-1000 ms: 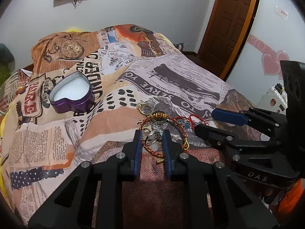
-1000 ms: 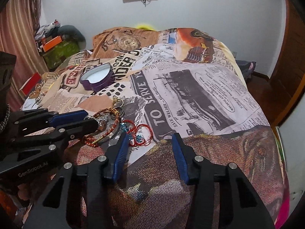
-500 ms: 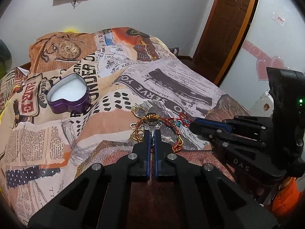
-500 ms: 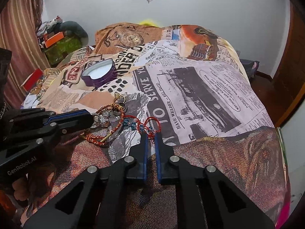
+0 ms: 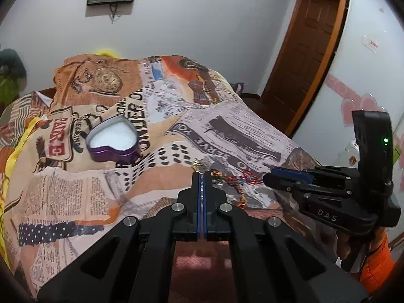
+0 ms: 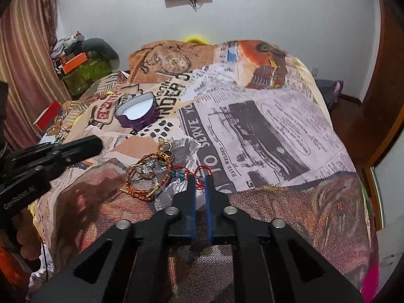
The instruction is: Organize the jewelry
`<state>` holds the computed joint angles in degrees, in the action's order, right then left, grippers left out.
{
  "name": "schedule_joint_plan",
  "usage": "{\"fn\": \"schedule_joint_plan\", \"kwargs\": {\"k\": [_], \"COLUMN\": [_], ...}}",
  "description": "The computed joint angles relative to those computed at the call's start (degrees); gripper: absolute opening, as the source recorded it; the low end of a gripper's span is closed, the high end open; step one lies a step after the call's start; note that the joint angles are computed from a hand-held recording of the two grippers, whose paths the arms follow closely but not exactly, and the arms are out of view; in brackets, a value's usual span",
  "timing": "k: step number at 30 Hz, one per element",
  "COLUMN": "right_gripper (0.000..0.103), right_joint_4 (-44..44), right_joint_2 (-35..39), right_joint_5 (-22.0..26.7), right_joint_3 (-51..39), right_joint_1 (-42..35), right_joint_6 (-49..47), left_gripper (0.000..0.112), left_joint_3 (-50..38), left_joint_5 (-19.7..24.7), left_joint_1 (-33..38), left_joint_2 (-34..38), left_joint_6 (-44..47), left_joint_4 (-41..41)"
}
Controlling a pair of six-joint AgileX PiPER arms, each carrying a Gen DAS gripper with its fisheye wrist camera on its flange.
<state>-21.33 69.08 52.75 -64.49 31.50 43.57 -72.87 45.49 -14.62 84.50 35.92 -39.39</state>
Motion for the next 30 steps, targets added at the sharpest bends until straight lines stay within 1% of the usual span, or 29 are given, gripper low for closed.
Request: {"fn": "schedule_joint_plan", "kwargs": {"k": [1, 3, 6, 11, 14, 15, 16, 17, 21, 25, 26, 27, 28, 30], "right_gripper": [0.028, 0.036, 0.036, 0.036, 0.030, 0.025, 0.022, 0.022, 0.013, 0.012, 0.011, 0.010, 0.003, 0.003], "right_joint_4": [1.89, 2.30, 2.42, 7.23, 7.44, 7.61, 8.00, 8.13, 8.43, 6.71, 6.39, 6.01, 5.84, 5.57], "right_joint_2": [0.38, 1.07, 3.08, 5.35, 6.51, 6.53, 6.33, 6.06, 4.65, 3.58, 3.49, 3.15, 2.52, 1.75], "right_joint_5": [-0.31, -0.87, -0.49, -1.49, -2.30, -2.96, -3.35, -3.78, -5.07, -5.07, -5.00, -4.94, -4.95, -4.76], "right_joint_3": [-0.23, -0.36, -1.51, -2.42, -2.26, -1.93, -1.65, -1.26, 0.25, 0.92, 0.89, 1.03, 1.34, 1.47], "right_joint_1": [-1.26, -2.19, -2.89, -4.96, -4.55, -4.50, -4.63, -4.74, -5.30, -4.71, -4.56, -4.33, -4.17, -3.85], "right_joint_6": [-1.71, -2.24, -4.10, -11.62, -13.16, -13.65, -14.22, -14.27, -13.89, -11.67, -11.27, -10.72, -10.32, -9.54], "left_gripper": [0.000, 0.000, 0.000, 0.002, 0.003, 0.005, 0.006, 0.006, 0.006, 0.006, 0.007, 0.012, 0.015, 0.016], "left_joint_3": [-0.12, -0.33, -0.57, -0.36, -0.81, -1.12, -1.32, -1.55, -2.17, -2.17, -2.27, -2.22, -2.28, -2.54], "left_joint_5": [0.50, 1.14, 1.79, 2.13, 3.32, 3.99, 4.11, 4.01, 4.28, 4.47, 4.48, 4.36, 3.80, 2.91], "left_joint_1": [0.52, 0.93, 0.61, -0.38, -0.83, -0.93, -1.25, -1.62, -2.90, -3.52, -3.73, -3.89, -4.46, -5.45], "left_joint_2": [0.21, 0.60, 1.06, 1.33, 1.99, 2.48, 2.77, 3.05, 4.24, 4.36, 4.40, 4.38, 4.52, 5.02], "left_joint_6": [0.29, 0.67, 0.91, 1.87, 2.80, 3.07, 2.75, 2.24, 0.32, 0.02, -0.07, -0.13, -0.84, -2.33], "left_joint_4": [-0.23, 0.05, 0.80, 1.23, 0.34, -0.09, 0.22, 0.80, 2.67, 2.82, 2.83, 2.99, 3.90, 5.77]}}
